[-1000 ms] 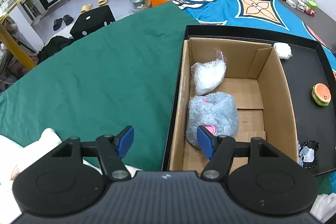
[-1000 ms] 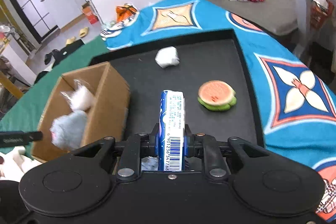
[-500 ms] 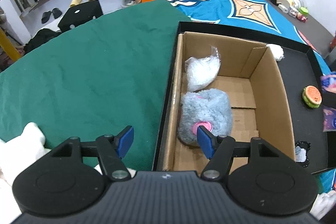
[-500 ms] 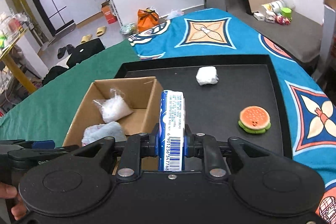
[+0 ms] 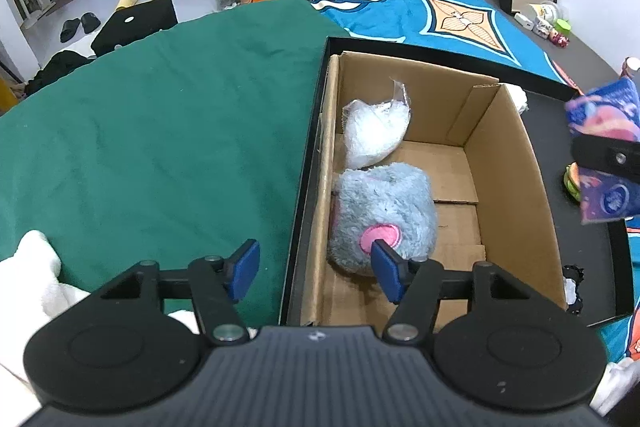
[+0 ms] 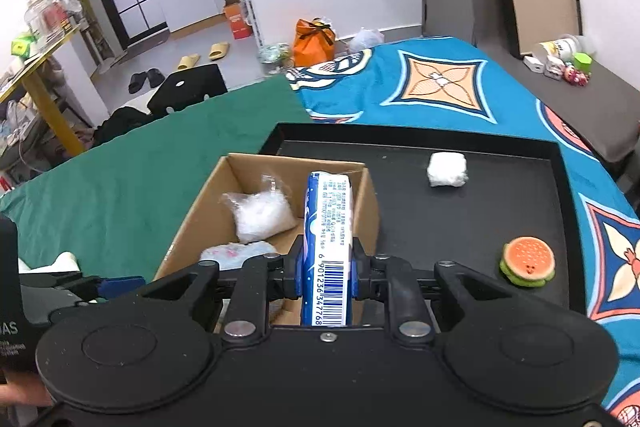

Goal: Organize soft objects
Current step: 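Carry the tissue pack with the right gripper into the box and release, then move the right gripper to the black-and-white plush on the tray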

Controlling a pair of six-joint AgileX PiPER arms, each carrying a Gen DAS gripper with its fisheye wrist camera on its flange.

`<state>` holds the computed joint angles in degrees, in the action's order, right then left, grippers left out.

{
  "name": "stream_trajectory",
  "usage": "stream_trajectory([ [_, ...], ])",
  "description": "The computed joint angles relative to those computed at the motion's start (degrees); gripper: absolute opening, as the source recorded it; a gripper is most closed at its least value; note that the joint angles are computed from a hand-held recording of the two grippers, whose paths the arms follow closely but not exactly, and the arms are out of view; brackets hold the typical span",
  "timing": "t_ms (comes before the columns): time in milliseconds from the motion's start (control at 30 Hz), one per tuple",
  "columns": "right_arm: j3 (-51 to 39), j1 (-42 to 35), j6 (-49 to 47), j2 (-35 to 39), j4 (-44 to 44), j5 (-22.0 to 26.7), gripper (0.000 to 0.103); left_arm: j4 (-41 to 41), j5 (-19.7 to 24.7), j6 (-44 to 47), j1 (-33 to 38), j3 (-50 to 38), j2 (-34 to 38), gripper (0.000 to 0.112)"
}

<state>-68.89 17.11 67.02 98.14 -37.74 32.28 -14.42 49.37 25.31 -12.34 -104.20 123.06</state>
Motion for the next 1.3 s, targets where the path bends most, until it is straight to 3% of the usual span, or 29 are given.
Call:
stream_trajectory([
  [233, -4.3, 1.7, -0.8, 3.1, -0.2, 1.7, 0.02, -2.5, 0.8, 2.2, 0.9, -0.3, 0.8, 0.037],
  [300, -5.9, 1.9, -1.6, 4.1, 0.1, 2.3, 0.02, -3.0, 0.6, 2.4, 1.2, -0.2, 1.0, 0.02],
  [400, -8.2, 2.0, -3.0, 5.5, 1.0, 2.8, 0.02, -4.5, 0.7, 3.3, 1.8, -0.1, 1.1, 0.009],
  [600, -13.4, 1.9, -6.1, 7.5, 3.2, 3.1, 0.025, -6.3, 0.8, 4.1, 2.4, -0.1, 1.3, 0.009],
  [733, -15.5, 3.2, -4.6, 8.8, -0.1, 6.5, 0.052, -6.9, 2.0, 3.8, 2.9, -1.1, 1.9, 0.009],
  [1033, -8.7, 2.7, -1.9, 5.1, 0.5, 6.9, 0.056, -7.1, 3.3, 3.4, 3.2, -1.9, 2.1, 0.01],
  [1300, -0.5, 1.7, 2.7, -0.1, -1.4, 5.2, 0.062, -4.9, 1.9, 2.7, 2.3, -0.7, 0.9, 0.01],
])
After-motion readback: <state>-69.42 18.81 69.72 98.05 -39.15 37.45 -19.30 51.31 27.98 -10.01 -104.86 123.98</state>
